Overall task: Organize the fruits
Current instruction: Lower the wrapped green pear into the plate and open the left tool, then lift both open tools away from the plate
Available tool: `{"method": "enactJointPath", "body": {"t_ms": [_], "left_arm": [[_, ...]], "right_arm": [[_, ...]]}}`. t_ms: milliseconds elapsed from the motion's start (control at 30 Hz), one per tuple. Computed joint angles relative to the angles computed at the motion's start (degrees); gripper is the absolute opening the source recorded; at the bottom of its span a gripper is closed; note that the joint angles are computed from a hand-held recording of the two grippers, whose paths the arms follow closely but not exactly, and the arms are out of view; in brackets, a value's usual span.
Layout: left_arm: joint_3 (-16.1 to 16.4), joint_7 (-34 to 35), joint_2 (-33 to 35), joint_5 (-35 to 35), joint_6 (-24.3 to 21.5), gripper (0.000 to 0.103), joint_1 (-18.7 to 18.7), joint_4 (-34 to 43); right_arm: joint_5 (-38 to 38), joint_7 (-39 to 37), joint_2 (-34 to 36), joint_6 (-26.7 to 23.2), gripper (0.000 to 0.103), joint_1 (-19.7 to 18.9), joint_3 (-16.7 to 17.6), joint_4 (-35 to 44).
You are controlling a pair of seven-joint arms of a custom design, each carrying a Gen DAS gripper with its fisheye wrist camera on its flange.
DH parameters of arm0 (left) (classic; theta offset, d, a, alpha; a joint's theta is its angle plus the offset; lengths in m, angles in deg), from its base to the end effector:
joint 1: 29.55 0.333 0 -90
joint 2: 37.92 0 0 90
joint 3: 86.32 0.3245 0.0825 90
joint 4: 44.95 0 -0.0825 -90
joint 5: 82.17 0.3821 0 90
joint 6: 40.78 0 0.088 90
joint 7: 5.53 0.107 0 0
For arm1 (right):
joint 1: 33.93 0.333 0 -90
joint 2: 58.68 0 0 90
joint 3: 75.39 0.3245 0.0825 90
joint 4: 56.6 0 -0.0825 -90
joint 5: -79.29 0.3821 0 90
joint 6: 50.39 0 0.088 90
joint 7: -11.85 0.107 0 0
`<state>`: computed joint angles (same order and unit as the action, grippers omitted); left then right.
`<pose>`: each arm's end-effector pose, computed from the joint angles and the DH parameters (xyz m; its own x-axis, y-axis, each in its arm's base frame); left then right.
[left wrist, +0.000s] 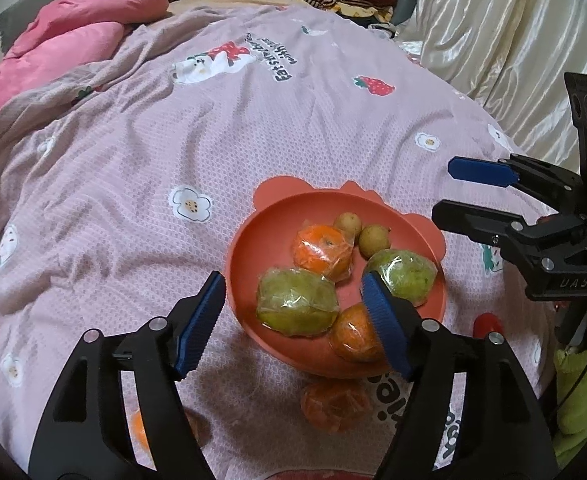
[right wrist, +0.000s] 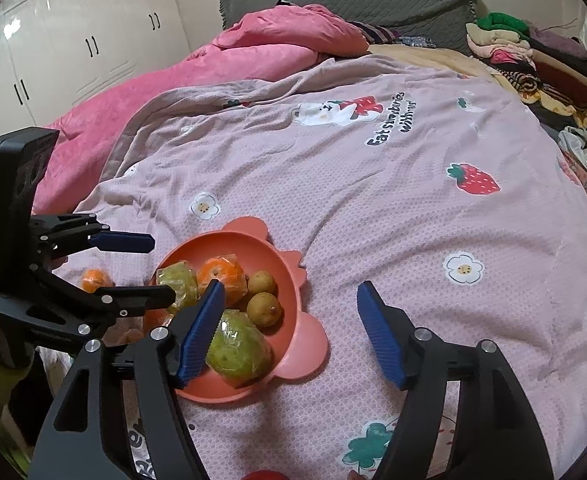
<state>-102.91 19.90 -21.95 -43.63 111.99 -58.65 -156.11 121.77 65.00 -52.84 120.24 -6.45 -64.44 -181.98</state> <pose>0.4457 -0.4652 0.4023 -0.2019 -0.9733 0.1096 -0.8360 0.1129 -0.5370 0.4853 0.3224 0.4173 0.6167 -0.7704 -0.1617 -0.6502 -0.3827 -0.6563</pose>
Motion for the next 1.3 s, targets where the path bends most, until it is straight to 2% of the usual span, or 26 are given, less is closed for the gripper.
{"method": "enactJointPath", "body": {"t_ms": [700, 1000, 1133, 1300], "left_arm": [[-0.3, -4.0, -3.0, 3.3, -4.9, 0.08, -1.1, 0.3], [-0.4, -6.0, -4.4, 4.8, -6.0, 0.084, -1.2, -0.2], [-0.6, -7.1, -5.3, 5.3, -6.0, 0.086, -1.0, -1.0], [-0.8, -7.9, -6.6, 5.4, -6.3, 0.088, -0.6, -2.1]], "right_arm": [[6.4, -3.7, -1.9, 2.4, 0.092, 0.1, 0.5, -1.3], [7.3, -3.8, -2.8, 4.9, 0.095, 0.7, 0.4, -2.6], [3.9, -0.7, -2.9, 5.6, 0.096, 1.0, -0.1, -3.2], [6.1, -3.1, -3.3, 6.0, 0.098, 0.7, 0.5, -3.3]]}}
